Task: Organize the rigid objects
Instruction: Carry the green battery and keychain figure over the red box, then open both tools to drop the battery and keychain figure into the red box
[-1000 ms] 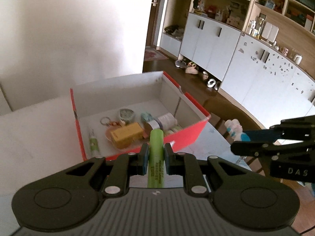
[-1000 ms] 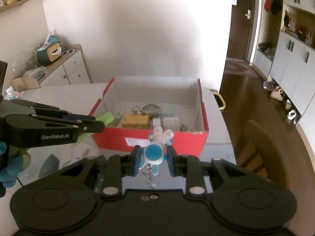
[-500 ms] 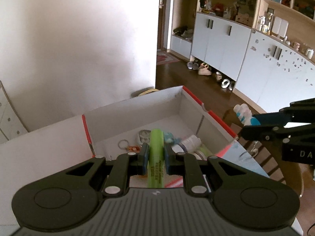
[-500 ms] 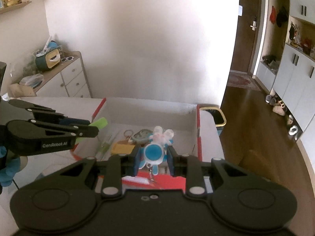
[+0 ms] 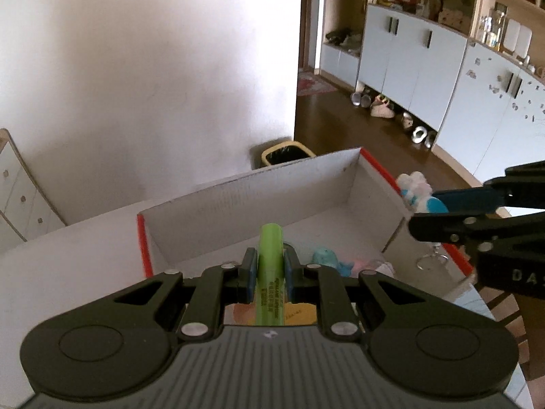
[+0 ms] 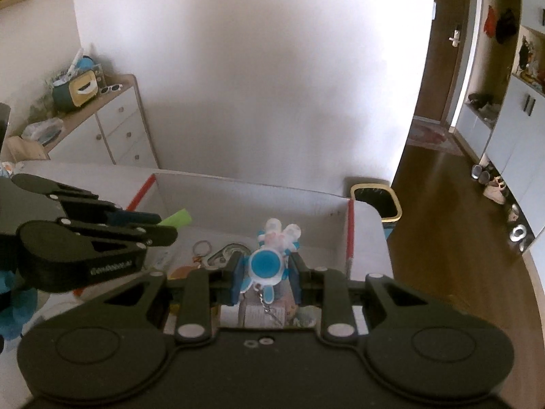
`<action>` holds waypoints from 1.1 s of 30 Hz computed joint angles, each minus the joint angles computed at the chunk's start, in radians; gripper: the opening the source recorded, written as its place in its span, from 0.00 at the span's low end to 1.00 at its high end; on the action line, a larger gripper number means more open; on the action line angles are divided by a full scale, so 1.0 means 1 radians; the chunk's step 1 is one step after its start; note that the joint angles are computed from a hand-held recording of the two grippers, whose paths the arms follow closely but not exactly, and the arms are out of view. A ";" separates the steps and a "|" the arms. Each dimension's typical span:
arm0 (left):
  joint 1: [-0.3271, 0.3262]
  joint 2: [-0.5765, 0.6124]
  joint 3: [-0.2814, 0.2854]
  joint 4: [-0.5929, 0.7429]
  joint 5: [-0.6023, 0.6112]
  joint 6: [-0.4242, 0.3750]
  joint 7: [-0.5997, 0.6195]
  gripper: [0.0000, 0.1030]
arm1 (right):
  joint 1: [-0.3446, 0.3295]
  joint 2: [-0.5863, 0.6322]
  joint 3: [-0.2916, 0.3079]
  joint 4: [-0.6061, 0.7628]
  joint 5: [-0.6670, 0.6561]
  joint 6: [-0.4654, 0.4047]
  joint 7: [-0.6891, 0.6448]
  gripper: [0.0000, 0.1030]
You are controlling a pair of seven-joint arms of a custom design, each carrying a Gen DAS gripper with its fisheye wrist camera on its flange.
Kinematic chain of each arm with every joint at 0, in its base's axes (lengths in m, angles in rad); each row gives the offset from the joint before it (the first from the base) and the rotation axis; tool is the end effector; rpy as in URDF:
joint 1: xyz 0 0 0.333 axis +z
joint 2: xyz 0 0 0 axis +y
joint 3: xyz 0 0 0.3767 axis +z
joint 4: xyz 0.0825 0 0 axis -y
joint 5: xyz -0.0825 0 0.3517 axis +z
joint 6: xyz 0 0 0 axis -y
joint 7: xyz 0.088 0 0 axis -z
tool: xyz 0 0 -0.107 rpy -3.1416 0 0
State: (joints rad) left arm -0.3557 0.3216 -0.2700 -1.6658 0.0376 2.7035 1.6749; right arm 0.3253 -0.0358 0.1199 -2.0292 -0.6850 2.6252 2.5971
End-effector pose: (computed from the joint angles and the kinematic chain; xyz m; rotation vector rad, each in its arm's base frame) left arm 0.5729 -0.3784 0.5812 -1.1120 2.4300 -0.9149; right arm 0.4945 0.2538 0.6040 -1.6750 1.8235 -0.7093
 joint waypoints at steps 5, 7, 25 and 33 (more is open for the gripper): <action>-0.025 0.061 0.018 0.063 0.033 -0.040 -0.037 0.16 | -0.001 0.057 -0.019 0.022 0.025 0.023 -0.041 0.26; -0.039 0.080 0.029 0.082 0.054 -0.053 -0.055 0.16 | 0.002 0.078 -0.028 0.027 0.049 0.032 -0.070 0.26; -0.065 0.183 0.082 0.206 0.179 -0.214 -0.191 0.16 | 0.008 0.122 -0.058 -0.006 0.268 0.056 -0.293 0.27; -0.065 0.231 0.069 0.316 0.154 -0.374 -0.160 0.16 | 0.019 0.132 -0.065 0.016 0.282 0.025 -0.279 0.32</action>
State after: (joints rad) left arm -0.4204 0.5529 -0.2015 -1.3498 0.1919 2.3300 1.5147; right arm 0.3444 0.0957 0.0548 -2.0136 -0.4032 2.6503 2.3179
